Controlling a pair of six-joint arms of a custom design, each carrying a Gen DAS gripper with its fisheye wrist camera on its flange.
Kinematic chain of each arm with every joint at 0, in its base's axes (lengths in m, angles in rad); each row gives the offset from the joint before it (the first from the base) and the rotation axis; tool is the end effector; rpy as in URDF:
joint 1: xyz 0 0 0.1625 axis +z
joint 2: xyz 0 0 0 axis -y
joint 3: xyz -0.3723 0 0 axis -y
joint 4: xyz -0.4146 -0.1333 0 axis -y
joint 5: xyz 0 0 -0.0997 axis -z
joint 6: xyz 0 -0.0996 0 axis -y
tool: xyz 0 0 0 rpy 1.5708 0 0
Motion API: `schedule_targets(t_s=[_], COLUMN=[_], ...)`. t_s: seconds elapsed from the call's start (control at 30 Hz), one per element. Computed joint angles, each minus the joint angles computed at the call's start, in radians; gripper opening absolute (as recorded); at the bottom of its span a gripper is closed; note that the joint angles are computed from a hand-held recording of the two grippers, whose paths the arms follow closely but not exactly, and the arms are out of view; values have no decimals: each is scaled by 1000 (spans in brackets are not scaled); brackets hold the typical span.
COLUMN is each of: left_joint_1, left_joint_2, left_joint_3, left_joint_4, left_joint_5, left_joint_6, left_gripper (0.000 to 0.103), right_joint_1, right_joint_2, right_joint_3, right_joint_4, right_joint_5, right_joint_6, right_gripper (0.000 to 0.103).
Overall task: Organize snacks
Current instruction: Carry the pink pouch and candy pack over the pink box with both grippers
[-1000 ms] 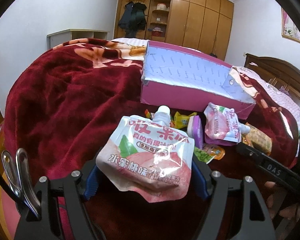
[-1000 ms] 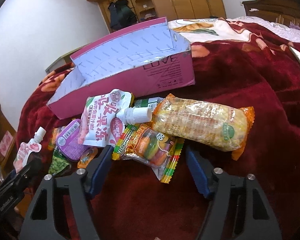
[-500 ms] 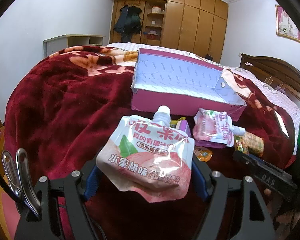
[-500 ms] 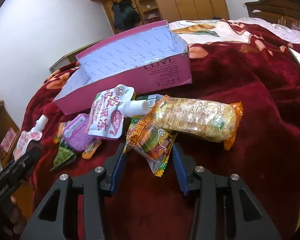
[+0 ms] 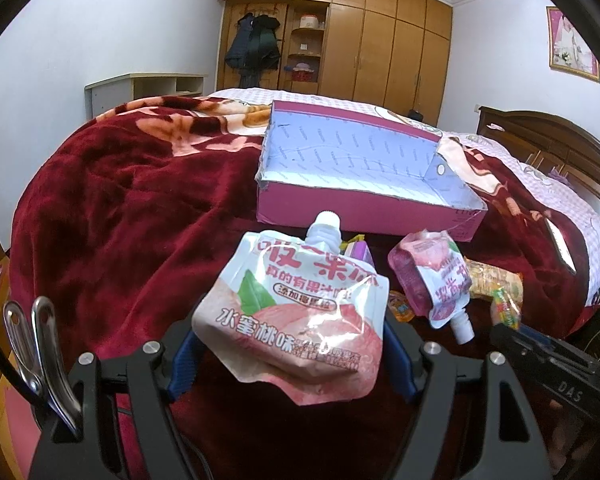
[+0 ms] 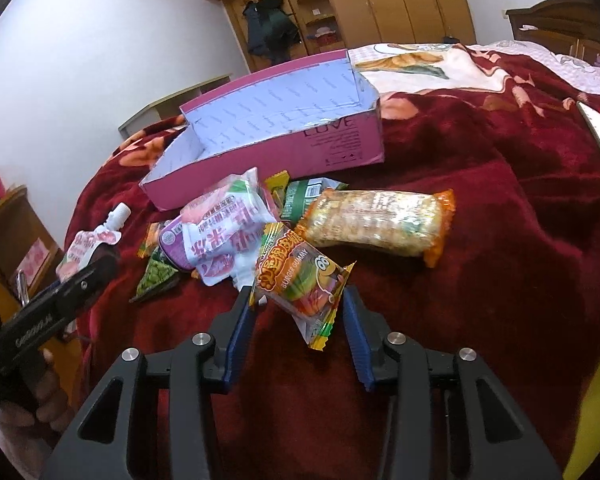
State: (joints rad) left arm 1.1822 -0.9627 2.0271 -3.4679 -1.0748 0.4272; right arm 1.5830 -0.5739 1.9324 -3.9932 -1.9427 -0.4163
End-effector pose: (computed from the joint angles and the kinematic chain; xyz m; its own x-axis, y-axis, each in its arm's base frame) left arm -0.0395 -0.5735 0.1203 -0.7565 0.2648 -0.5979 0.6245 0.5637 -0.5406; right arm 0.1036 -0.5283 0.0015 -0.8532 0.0838 0.5149 -0.3837 0.5678 -0.7283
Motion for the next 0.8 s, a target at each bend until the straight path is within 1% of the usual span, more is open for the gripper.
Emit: schedule_targets(t_s=[0.17, 0.43, 0.6, 0.8], left_joint_1=[-10, -25, -31, -32], left_joint_2=[5, 11, 32, 63], left_joint_3=[1, -32, -82, -145], left_joint_4=[-5, 0, 34, 62], left_joint_5=[6, 0, -10, -13], left_joint_6=[16, 45, 33, 39], left_gripper=[79, 79, 79, 79], right_joint_1=[9, 26, 46, 60], right_joint_2=[3, -6, -8, -13], right_joint_3=[6, -13, -34, -64], right_joint_4=[-40, -4, 3, 21], right_joint_5=[-6, 1, -2, -3], right_joint_6=[-37, -71, -99, -110], right_gripper=[44, 44, 44, 44])
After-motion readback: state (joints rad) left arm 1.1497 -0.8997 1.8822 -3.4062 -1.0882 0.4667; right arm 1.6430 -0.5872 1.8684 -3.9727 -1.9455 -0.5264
